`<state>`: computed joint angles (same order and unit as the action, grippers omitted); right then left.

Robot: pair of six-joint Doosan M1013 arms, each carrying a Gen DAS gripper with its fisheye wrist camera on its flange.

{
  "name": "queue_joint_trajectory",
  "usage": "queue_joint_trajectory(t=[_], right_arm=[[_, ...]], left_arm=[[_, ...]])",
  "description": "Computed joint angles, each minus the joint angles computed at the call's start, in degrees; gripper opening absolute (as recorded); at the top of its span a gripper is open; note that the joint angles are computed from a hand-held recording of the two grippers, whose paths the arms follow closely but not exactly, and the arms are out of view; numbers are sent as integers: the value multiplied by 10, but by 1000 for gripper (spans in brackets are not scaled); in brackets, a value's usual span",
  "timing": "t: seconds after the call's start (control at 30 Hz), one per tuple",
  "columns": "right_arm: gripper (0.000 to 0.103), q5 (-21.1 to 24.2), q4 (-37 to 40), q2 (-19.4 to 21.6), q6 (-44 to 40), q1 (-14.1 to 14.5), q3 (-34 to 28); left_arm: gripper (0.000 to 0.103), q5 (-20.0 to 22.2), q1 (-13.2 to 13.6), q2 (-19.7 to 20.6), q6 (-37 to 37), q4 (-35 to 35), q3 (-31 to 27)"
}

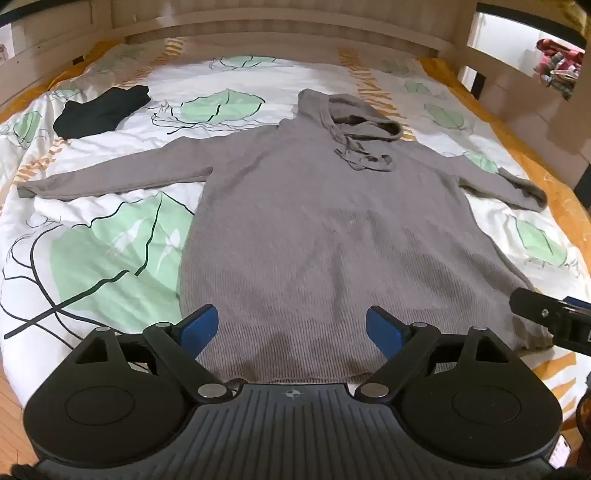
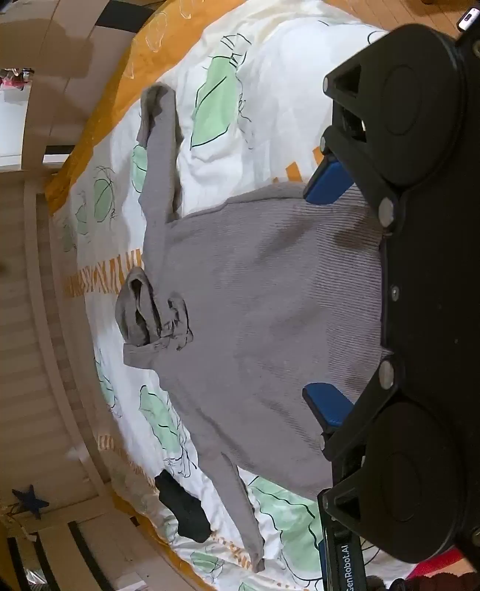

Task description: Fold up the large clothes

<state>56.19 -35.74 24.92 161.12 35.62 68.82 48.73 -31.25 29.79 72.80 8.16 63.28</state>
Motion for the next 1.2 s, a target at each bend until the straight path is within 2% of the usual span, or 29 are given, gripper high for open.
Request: queue_joint_trajectory(t=[0.17,0.2,0.57,1.2], right_arm=[[103,-1,-29,1,16,6,1],[103,0,-8,0,5,4,1],[103,13,-5,6,-16,6,-13],[103,13,-5,7,-18,8,-15]], left_arm=[[87,-12,-1,-5,-4,-4,16],[87,-9,0,-3,0,-7,12],[87,15,1,-3,47,-50,5],[87,26,2,-3,46,-56,2]])
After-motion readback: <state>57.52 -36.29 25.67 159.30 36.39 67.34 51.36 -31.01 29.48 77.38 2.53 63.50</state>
